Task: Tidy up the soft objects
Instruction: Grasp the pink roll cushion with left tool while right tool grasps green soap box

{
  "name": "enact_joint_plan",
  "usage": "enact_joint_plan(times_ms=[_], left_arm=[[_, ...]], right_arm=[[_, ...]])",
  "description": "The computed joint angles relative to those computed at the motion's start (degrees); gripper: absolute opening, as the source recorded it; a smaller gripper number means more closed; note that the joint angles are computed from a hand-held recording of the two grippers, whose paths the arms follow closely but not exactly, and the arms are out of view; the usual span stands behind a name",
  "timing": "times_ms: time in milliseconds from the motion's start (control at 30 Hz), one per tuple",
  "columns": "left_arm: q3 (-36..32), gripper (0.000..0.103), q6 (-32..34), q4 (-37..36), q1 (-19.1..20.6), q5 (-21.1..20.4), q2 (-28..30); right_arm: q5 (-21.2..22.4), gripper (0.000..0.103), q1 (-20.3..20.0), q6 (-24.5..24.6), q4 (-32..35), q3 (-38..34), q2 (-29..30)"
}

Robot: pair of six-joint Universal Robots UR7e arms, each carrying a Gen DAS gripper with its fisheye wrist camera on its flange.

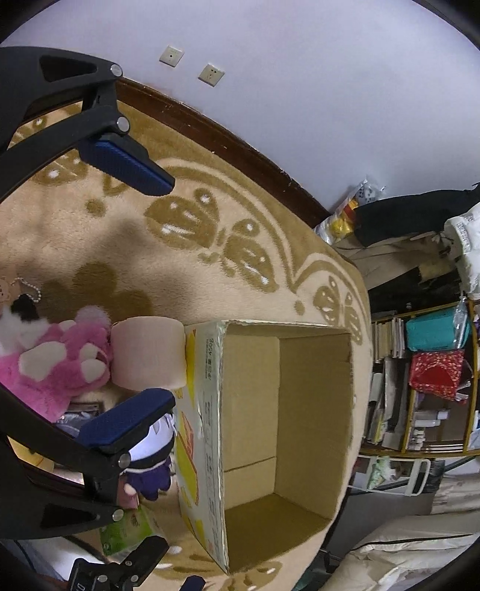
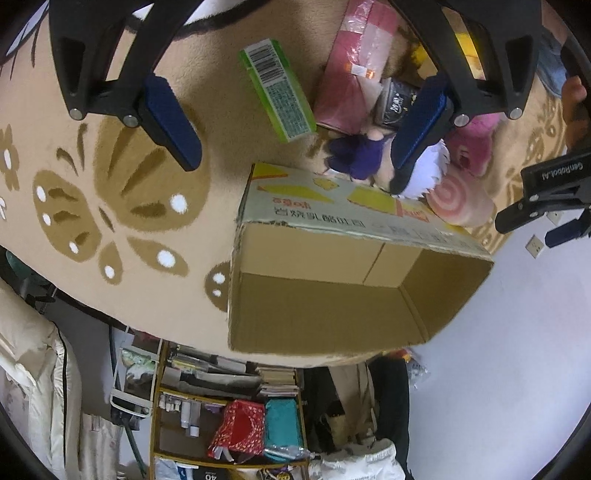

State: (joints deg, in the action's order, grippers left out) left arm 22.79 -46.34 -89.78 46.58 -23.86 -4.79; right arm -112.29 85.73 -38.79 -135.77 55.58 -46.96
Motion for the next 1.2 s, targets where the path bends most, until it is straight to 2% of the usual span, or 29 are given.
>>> enact_joint_plan(times_ms=[233, 433, 600, 667, 733, 767, 800, 933, 1200], left_arm=[[-3.32, 0.103, 2.23, -0.62, 1.34, -3.55, 2.14], [-13.93, 0.103, 2.61, 5.11, 2.18, -5.86, 7.6], [-21.76, 0.101, 2.85, 9.14, 2.6, -7.08, 11.78], [-20.09, 0.085, 3.83, 7.72, 2.68, -7.39, 11.14], [-15.35, 0.069, 6.04, 3.31, 2.85, -9.11, 8.92], [-11.86, 0.063, 6.88, 0.5, 2.85, -9.59, 7.3], [-9.82, 0.049, 7.54, -1.31, 2.8, -10.0, 6.37], [-6.27, 0.04, 7.96, -3.53, 2.39, -9.37, 4.79], [-0.92, 0.032, 4.93, -3.56, 1.09, -6.82, 1.87]], right_arm=[[-4.08, 0.096, -0.53, 1.81, 4.67, -4.46, 3.23], [-4.96, 0.094, -1.81, 7.6, 13.66, -11.26, 6.58], [-6.15, 0.074, -2.13, 9.55, 18.13, -14.41, 8.12], [-5.1, 0.059, -2.22, 9.72, 19.15, -14.55, 8.08], [-4.23, 0.036, -2.16, 9.13, 19.65, -14.44, 8.0], [-4.29, 0.036, -2.16, 8.84, 19.42, -14.07, 7.86], [-4.5, 0.035, -2.02, 8.34, 18.69, -13.45, 7.66], [-3.88, 0.031, -2.03, 8.07, 17.38, -12.77, 7.23], [-0.33, 0.03, -1.09, 5.37, 10.0, -6.64, 2.95]])
